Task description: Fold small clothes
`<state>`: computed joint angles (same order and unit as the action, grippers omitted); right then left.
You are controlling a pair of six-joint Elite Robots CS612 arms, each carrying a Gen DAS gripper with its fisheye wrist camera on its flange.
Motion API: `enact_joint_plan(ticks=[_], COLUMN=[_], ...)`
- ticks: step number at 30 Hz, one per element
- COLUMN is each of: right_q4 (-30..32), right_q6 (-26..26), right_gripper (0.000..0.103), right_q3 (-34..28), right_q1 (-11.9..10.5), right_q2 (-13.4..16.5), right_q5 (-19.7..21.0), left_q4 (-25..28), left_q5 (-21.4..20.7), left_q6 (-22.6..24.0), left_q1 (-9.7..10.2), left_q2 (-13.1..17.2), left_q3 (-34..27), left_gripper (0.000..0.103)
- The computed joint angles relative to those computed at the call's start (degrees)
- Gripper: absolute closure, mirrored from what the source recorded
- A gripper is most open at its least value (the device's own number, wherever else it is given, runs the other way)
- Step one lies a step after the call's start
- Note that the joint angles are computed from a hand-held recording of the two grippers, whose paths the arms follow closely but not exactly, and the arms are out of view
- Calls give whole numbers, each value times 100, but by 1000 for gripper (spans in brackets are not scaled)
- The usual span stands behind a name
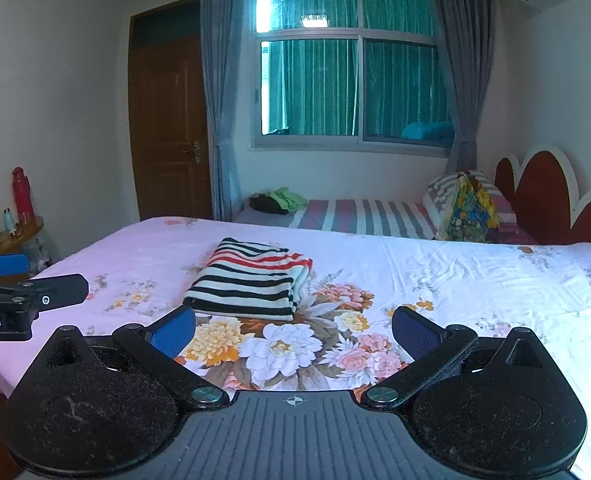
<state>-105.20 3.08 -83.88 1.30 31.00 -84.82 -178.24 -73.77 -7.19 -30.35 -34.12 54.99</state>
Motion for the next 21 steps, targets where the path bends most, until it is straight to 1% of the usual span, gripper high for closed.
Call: enact_joint_plan(ticks=[11,21], right_q4=[-131,-152], right_q6=[-17,66], right_gripper=[0,0], right_q3=[187,197], right_q1=[-28,-52], right_q2=[-56,-47], right_q5=[229,252], left_q4=[54,27], left_q5=[107,74], left_q6=[-15,51], left_q1=[14,15], left_q2=[10,18], left_q3=[-24,-34], left_gripper=[0,0])
